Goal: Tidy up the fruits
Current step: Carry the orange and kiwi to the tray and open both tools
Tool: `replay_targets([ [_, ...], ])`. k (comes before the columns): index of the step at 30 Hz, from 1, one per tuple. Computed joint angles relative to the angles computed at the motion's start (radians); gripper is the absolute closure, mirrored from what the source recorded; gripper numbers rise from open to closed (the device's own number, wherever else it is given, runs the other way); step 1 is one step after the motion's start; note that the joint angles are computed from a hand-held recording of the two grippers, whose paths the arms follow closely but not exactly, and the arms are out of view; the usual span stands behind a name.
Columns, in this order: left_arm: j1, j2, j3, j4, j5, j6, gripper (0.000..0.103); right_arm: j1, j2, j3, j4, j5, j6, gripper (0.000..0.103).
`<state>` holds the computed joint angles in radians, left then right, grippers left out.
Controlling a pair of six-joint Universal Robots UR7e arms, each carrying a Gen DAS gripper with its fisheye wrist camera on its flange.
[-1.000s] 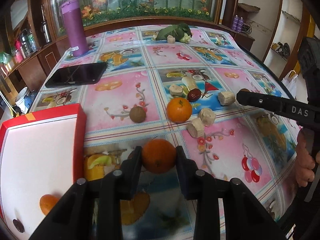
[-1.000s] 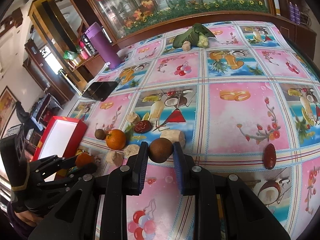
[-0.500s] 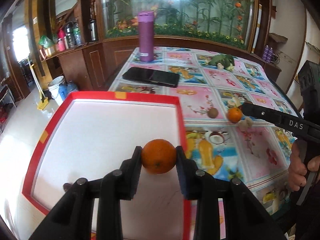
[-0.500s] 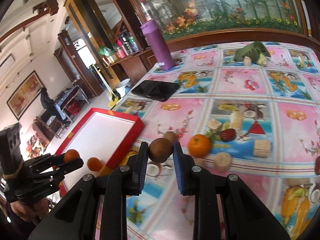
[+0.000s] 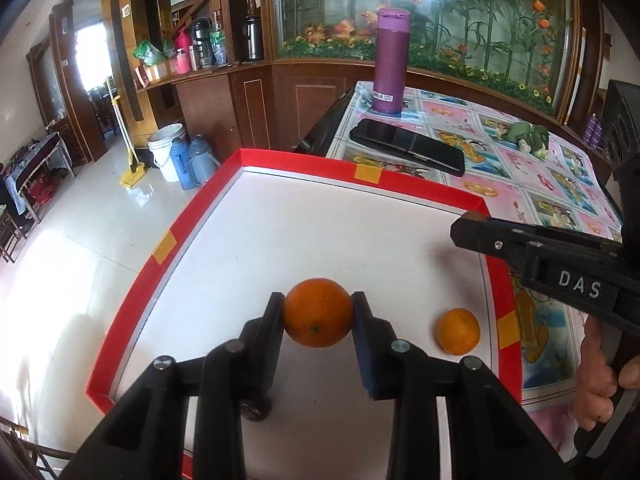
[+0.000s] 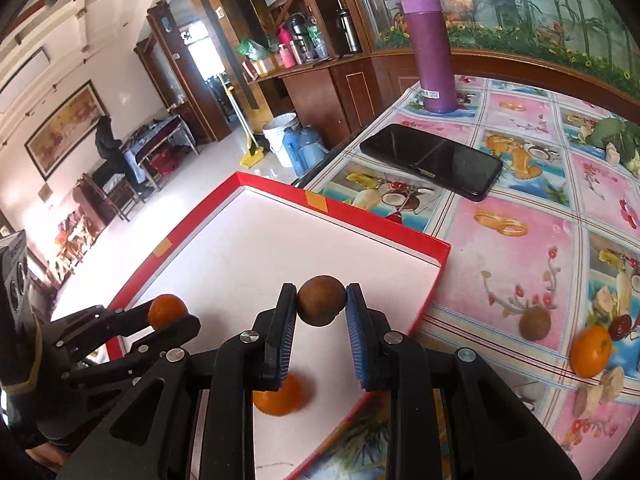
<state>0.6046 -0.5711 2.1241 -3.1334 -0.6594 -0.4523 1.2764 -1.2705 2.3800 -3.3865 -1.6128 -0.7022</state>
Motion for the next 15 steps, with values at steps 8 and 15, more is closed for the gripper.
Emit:
replay_targets([
  [8, 0.024, 0.007, -0.027, 0.075, 0.025, -0.023, 0.068, 0.021, 0.058, -0.044, 0.019, -0.105, 0.015, 0.079],
  [15, 0.036, 0.015, -0.042, 0.129, 0.027, -0.052, 0.067, 0.02, 0.072, -0.057, 0.035, -0.132, 0.007, 0.079],
])
